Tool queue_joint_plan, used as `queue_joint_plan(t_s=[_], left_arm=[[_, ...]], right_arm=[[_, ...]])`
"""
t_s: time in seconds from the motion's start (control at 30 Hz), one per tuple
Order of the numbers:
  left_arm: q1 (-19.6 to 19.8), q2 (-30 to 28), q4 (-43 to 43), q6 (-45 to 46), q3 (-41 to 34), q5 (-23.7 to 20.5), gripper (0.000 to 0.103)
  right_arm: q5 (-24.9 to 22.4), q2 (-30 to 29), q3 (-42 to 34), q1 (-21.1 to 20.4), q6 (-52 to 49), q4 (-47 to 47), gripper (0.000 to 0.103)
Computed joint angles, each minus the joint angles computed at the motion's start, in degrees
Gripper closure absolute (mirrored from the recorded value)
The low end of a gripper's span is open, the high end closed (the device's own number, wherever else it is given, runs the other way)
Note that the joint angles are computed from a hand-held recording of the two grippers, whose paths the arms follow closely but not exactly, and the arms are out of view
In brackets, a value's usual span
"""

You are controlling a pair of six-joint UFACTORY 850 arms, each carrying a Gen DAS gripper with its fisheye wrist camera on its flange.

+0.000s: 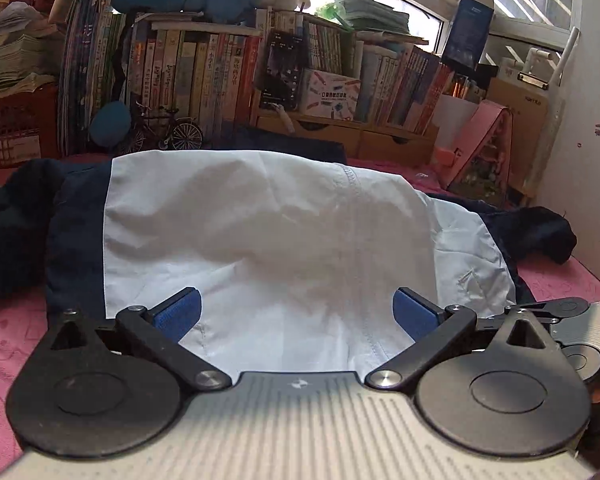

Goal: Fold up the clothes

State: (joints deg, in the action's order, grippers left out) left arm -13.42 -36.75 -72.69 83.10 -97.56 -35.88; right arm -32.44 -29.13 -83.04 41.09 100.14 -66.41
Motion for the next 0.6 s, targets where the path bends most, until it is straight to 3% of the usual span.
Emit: queue_joint_plan(t_s=[0.1,0.17,0.2,0.27,0.33,0.43,0.5,0.6], left_arm=[[-1.00,-0.51,8.15,-4.58,0.82,4.84,0.001],[-1.17,0.33,8.34,-1.30,3.05,6.88,0.000],[-1.20,0.98,7.01,2.00,4.52,7.85,0.000],[-1.30,1.73,5.11,5.84,6.07,8.82,0.000],[-1.32,1.86,4.49,6.59,6.36,8.81,0.000],[-1.27,1.76,4.23,6.38,6.29,8.41,0.000],[-1.29,1.71,4.07,6.34,6.25,8.28,0.000],[-1.37,1.72,3.83,6.39,6.26,8.23,0.000]], right_arm=[[7.64,4.41,3.06,-1.84,-3.23,4.86,0.060],[13.23,8.42,6.05,-3.81,5.45,-1.50,0.054],[14.34,9.93,6.60,-4.86,11.12,-6.98,0.044],[11.43,8.96,3.96,-6.55,15.29,-13.74,0.027],[6.86,6.18,-1.23,-8.20,9.86,-12.46,0.023],[1.41,-3.74,-15.49,-11.77,-8.13,1.20,0.023],[1.65,-10.45,-24.21,-14.37,-19.99,13.20,0.023],[-2.78,-22.77,-41.99,-17.70,-37.31,31.18,0.023]])
